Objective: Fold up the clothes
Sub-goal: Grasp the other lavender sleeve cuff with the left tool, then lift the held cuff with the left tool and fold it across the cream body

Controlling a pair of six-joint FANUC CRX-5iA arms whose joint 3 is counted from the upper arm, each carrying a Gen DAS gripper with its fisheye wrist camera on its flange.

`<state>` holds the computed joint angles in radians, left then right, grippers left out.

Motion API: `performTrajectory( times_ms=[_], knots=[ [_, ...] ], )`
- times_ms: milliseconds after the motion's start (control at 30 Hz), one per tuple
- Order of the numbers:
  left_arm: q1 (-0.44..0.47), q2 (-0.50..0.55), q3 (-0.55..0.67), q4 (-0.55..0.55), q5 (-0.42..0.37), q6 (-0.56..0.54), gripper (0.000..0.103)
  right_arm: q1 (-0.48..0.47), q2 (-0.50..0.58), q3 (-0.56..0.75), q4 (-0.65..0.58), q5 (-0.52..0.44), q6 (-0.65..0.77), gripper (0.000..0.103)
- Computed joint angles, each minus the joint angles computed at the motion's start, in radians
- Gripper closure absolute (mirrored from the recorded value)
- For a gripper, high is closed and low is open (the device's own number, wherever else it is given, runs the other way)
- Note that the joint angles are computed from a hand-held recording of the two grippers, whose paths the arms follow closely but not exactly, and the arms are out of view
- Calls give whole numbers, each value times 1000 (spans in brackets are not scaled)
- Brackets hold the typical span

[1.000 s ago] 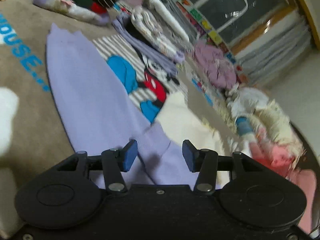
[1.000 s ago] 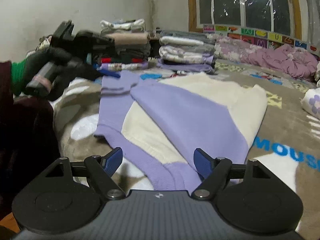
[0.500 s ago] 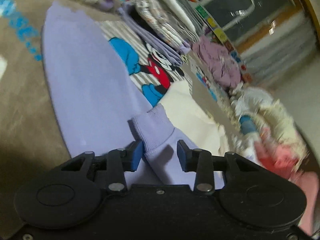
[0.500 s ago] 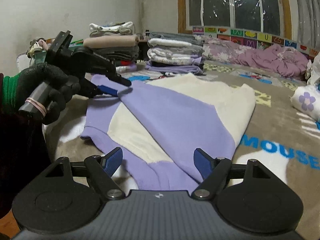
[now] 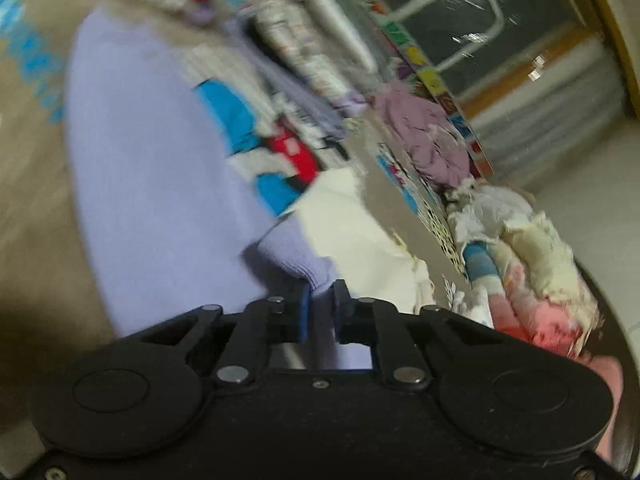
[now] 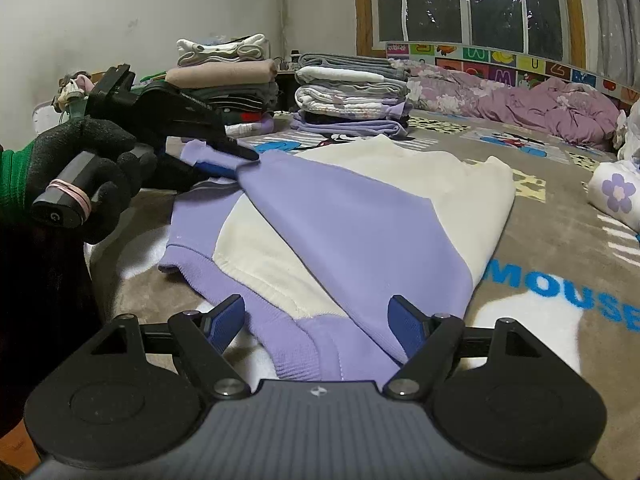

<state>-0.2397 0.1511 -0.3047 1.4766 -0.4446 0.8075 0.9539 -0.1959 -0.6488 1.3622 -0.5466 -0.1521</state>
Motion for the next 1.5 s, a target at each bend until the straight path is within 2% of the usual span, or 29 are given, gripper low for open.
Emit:
performTrajectory(
  times_ms=[233,467,800,1067,1500],
  knots=[
    [-75,34,101,81,20,-97,96,-8,-16,-17,33,-7,-38,25],
    [-116,138,274,0,-2,-46,97,-20,-32,-28,53,-6,-66,25],
    [-138,287,491,-235,-54,134,97,-40,-77,-61,58,16,-116,25],
    [-138,406,702,-546,-126,348,97,-64,-93,-74,55,78,-127,25],
    [-154,548,978,-886,-265,518,97,-80,-96,-78,33,124,-130,25]
  ],
)
